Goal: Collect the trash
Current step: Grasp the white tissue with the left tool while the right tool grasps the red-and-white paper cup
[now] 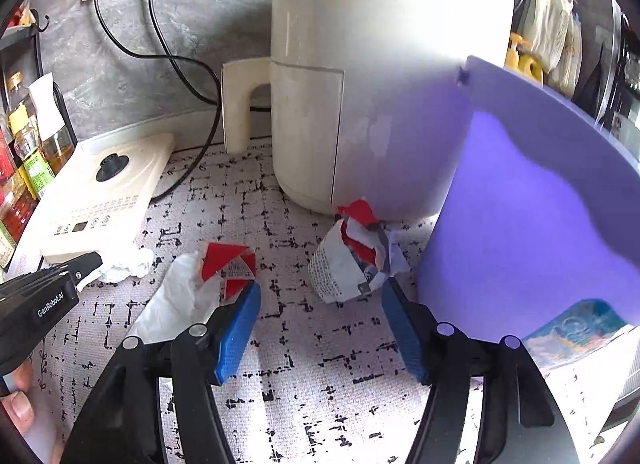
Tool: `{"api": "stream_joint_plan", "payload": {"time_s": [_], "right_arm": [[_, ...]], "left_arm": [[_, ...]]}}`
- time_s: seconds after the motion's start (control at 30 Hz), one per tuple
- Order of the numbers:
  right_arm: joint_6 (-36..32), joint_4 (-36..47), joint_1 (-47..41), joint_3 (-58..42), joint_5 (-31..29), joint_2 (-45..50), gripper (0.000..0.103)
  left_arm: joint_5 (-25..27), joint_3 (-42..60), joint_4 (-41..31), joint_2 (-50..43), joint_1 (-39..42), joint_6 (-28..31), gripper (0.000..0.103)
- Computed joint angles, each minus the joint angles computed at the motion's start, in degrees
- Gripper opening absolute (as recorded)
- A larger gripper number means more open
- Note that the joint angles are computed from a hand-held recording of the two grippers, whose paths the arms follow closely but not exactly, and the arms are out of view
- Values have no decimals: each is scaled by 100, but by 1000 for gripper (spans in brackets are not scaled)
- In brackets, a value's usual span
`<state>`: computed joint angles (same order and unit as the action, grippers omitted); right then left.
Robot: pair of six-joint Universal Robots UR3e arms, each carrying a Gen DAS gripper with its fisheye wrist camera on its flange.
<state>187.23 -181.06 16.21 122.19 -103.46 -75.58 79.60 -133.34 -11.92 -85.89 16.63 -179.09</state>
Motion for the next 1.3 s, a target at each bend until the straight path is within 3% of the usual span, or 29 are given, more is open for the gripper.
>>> {"api": "stream_joint_plan", "payload": {"time_s": [0.3, 0.67, 0.7, 0.8, 0.9, 1.03, 1.3], "right_arm": [[-68, 302, 537, -1050, -1162, 664, 78], [-209, 857, 624, -1970, -1511, 1340, 83], [-174, 989, 592, -2048, -1438, 1386, 81], [36, 1445, 355, -2144, -1022, 1366, 54], [-21, 1327, 295, -2075, -1044, 1324, 33], [-73, 1305, 227, -1984, -834, 1157, 24], [11, 1175, 557, -1543, -699, 643, 21]], "left_arm": [[-169, 151, -35, 124, 190, -102, 5], [-80, 512, 176, -215, 29, -321, 5], [-62, 538, 170, -239, 9, -326, 5], [8, 578, 182, -300, -30, -316, 5], [57, 556, 208, -331, -29, -292, 5], [47, 475, 205, -287, 40, -289, 5], [-49, 239, 102, 124, 184, -182, 5]]}}
